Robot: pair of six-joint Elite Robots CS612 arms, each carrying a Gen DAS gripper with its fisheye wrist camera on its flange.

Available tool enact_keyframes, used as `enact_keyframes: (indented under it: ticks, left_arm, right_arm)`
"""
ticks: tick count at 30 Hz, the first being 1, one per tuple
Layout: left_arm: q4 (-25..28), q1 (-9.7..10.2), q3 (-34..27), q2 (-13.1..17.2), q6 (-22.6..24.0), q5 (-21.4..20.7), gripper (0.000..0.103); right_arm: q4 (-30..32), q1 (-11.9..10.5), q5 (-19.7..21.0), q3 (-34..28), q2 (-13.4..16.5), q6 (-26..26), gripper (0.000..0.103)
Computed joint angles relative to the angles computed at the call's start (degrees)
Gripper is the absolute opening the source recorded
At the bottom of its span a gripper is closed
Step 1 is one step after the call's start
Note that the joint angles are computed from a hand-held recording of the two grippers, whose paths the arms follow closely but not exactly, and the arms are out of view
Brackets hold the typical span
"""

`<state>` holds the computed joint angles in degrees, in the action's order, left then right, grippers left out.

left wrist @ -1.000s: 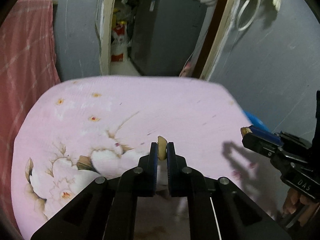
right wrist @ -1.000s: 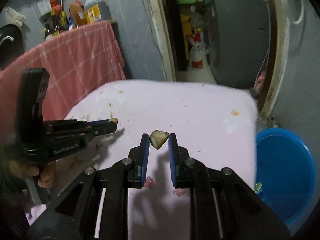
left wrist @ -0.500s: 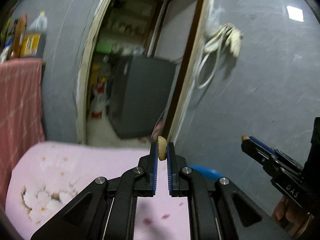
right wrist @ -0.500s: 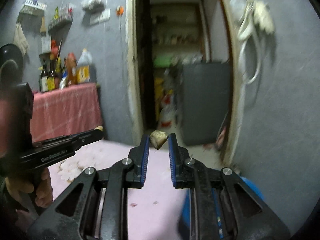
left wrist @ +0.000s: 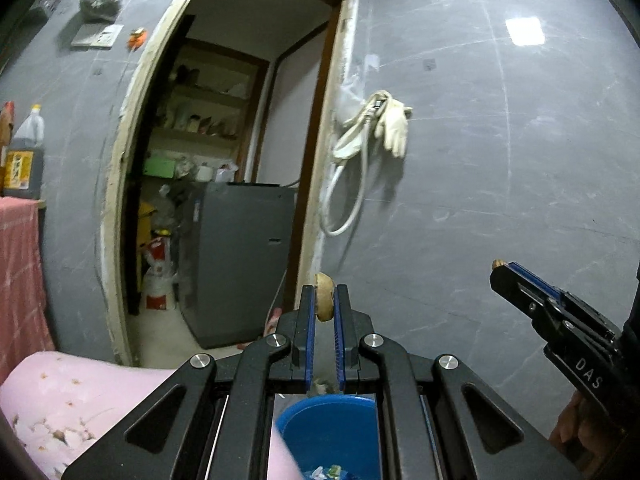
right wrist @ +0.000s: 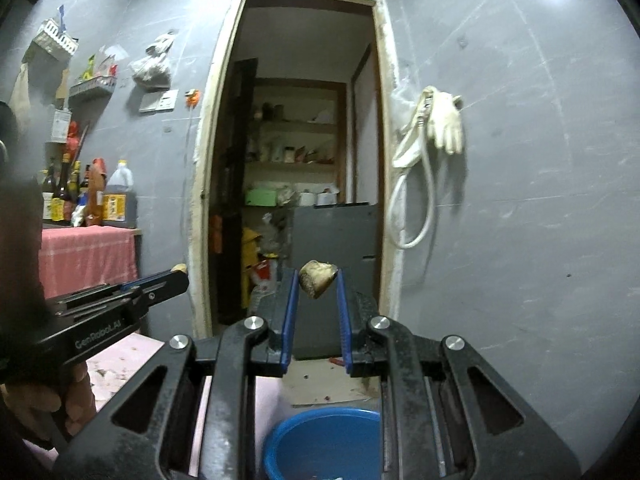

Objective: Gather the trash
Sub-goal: 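Lift both nut shells and carry them toward the blue basin, then lower both grippers into the blue basin and open them to drop the shells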

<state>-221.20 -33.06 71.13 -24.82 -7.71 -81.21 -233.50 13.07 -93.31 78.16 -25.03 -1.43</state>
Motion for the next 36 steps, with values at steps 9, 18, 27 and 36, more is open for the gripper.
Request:
enact_keyframes:
  ticks: [9, 18, 27, 36]
  left_arm:
    - [6.4, -0.60, -3.7, 2.0, -0.6, -1.6, 0.006]
    - [19.2, -0.26, -7.6, 3.9, -3.8, -3.6, 0.006]
    - [35.5, 0.14, -12.8, 6.4, -4.3, -8.0, 0.006]
    - [51.1, -0.18, -19.0, 9.6, -4.0, -7.7, 0.006]
  right_arm:
    - [1.5, -1.7, -0.8, 0.9, 0.5, 2.8, 0.019]
    - [10.2, -3.3, 2.5, -0.2, 1.9, 7.2, 0.019]
    - [19.6, -4.9, 6.5, -2.1, 3.8, 12.1, 0.019]
    - [27.2, -5.8, 10.3, -4.1, 5.6, 14.9, 0.019]
